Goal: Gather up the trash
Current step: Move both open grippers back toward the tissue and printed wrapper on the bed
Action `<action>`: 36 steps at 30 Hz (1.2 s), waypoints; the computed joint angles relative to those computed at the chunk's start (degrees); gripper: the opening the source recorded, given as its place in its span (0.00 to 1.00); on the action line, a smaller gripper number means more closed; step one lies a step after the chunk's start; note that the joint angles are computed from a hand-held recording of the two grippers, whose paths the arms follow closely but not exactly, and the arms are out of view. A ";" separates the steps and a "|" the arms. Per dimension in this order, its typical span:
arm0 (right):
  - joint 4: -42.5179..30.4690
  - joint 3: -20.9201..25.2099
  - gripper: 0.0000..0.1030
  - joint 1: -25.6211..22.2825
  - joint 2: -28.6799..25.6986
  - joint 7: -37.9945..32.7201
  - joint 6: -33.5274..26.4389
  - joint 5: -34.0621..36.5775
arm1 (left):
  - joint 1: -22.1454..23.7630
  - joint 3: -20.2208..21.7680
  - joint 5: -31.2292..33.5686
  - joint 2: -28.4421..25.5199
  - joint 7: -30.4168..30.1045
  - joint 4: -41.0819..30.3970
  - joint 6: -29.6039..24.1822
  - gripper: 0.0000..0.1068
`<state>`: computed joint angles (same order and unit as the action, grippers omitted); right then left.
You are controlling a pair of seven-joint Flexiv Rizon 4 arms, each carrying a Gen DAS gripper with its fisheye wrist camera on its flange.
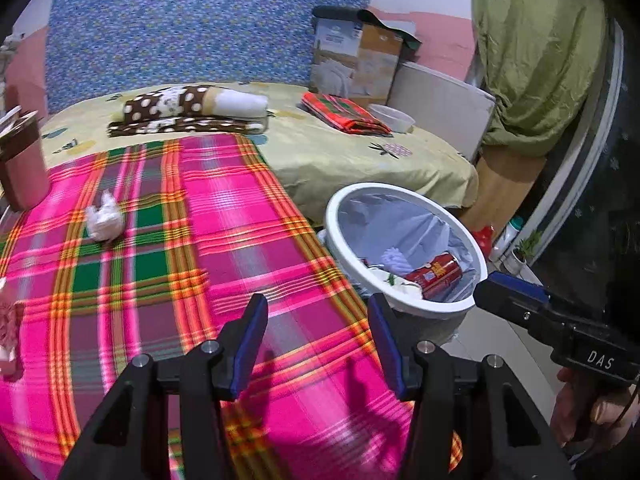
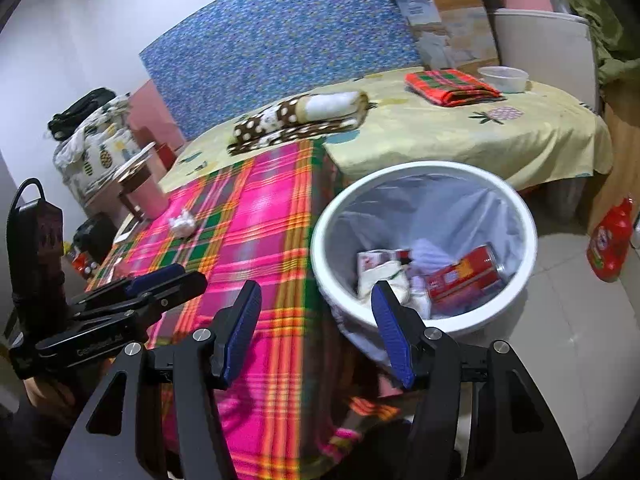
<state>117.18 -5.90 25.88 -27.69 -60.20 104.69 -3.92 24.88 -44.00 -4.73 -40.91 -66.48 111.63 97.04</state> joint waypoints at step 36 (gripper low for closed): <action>-10.30 16.69 0.57 -7.82 -5.92 -3.31 -6.92 -10.50 | 4.95 13.81 5.61 7.59 -15.94 8.55 8.32 0.51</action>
<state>106.89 10.79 18.06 -33.62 -63.51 97.77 -14.43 29.84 -30.19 0.88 -33.32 -82.42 120.18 105.37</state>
